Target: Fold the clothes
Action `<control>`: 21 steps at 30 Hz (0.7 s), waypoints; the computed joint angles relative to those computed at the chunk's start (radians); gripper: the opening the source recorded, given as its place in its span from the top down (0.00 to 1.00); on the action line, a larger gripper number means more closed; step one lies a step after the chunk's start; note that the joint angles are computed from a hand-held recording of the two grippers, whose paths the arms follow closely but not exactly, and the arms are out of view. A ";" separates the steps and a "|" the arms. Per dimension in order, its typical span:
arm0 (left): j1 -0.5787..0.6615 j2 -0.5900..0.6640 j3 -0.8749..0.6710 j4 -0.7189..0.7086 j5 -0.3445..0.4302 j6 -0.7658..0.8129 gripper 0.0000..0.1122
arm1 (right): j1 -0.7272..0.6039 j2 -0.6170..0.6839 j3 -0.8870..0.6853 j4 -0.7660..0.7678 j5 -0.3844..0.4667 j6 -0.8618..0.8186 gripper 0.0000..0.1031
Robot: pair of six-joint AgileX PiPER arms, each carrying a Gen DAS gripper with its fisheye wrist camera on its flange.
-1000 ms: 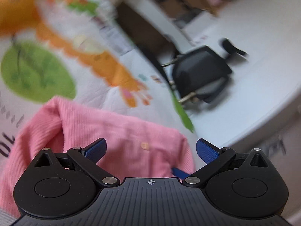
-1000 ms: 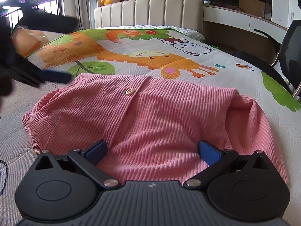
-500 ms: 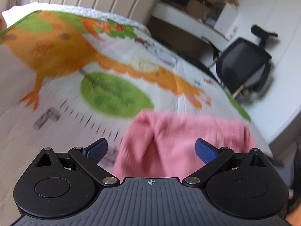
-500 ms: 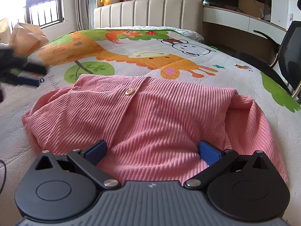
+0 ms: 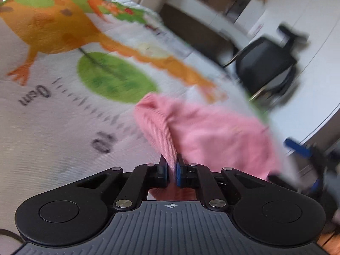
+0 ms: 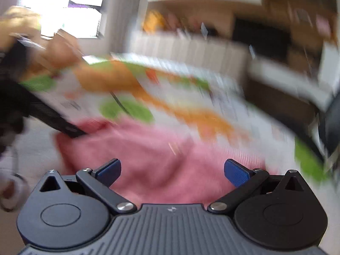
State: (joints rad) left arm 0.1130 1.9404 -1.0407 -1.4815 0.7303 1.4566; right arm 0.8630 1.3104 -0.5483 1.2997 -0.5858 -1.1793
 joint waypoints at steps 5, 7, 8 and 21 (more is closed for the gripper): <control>-0.026 -0.048 -0.010 0.025 0.032 -0.091 0.92 | 0.095 0.175 -0.141 0.000 0.083 -0.154 0.14; -0.037 -0.060 -0.006 0.032 0.027 -0.111 0.92 | 0.125 0.287 -0.209 0.015 0.024 -0.197 0.18; -0.043 -0.065 -0.004 0.035 0.024 -0.121 0.92 | 0.142 0.345 -0.247 0.030 -0.018 -0.221 0.18; -0.002 -0.131 0.035 -0.210 0.177 0.002 0.51 | -0.009 0.266 -0.177 -0.182 -0.070 0.066 0.81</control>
